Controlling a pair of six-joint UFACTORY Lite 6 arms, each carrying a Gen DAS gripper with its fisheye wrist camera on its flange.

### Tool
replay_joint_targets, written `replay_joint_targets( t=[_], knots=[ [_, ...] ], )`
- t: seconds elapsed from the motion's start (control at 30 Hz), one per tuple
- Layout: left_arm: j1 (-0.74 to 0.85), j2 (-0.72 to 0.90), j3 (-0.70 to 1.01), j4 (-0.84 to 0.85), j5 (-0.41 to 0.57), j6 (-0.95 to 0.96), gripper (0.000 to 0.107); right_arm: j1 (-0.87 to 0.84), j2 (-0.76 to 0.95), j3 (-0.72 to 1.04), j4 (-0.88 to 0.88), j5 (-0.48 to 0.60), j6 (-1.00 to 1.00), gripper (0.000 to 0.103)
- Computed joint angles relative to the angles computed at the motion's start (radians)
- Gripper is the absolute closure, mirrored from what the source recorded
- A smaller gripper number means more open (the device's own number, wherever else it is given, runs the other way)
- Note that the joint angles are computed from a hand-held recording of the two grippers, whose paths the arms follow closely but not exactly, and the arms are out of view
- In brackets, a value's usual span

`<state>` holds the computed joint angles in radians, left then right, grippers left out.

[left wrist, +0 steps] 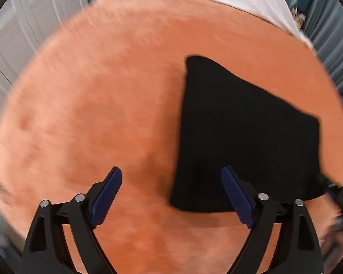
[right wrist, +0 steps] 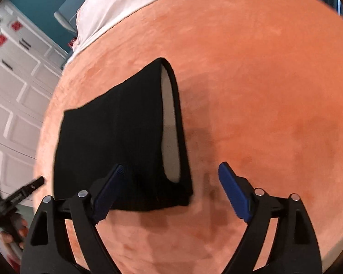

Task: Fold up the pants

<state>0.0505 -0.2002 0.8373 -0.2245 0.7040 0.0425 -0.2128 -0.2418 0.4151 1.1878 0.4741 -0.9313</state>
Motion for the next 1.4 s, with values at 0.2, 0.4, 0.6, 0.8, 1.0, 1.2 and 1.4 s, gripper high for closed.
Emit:
replay_joint_targets(
  t=[0.2, 0.4, 0.6, 0.8, 1.0, 1.2, 1.4],
  knots=[
    [0.148, 0.326, 0.124, -0.348, -0.006, 0.21, 0.019, 0.012, 0.202, 0.069, 0.195, 0.044, -0.146, 0.02],
    [0.133, 0.437, 0.127, -0.541, -0.04, 0.374, 0.018, -0.015, 0.258, 0.01, 0.491, 0.143, -0.4, 0.013],
    [0.11, 0.486, 0.154, -0.638, 0.006, 0.549, 0.051, 0.048, 0.235, -0.012, 0.511, 0.109, -0.428, 0.047],
    [0.199, 0.333, 0.135, -0.618, 0.163, 0.505, 0.075, -0.091, 0.113, -0.03, 0.264, 0.302, -0.206, 0.068],
    [0.35, 0.001, 0.153, -0.523, 0.464, 0.479, 0.076, -0.223, -0.477, -0.073, -0.189, 0.62, 0.236, 0.068],
    [0.293, 0.017, 0.558, -0.515, 0.455, 0.424, 0.075, -0.056, -0.549, 0.229, -0.191, 0.565, 0.375, 0.069],
    [0.145, 0.447, 1.173, -0.486, 0.176, 0.391, 0.072, 0.152, -0.014, 0.775, -0.035, 0.248, 0.186, 0.068]
  ],
)
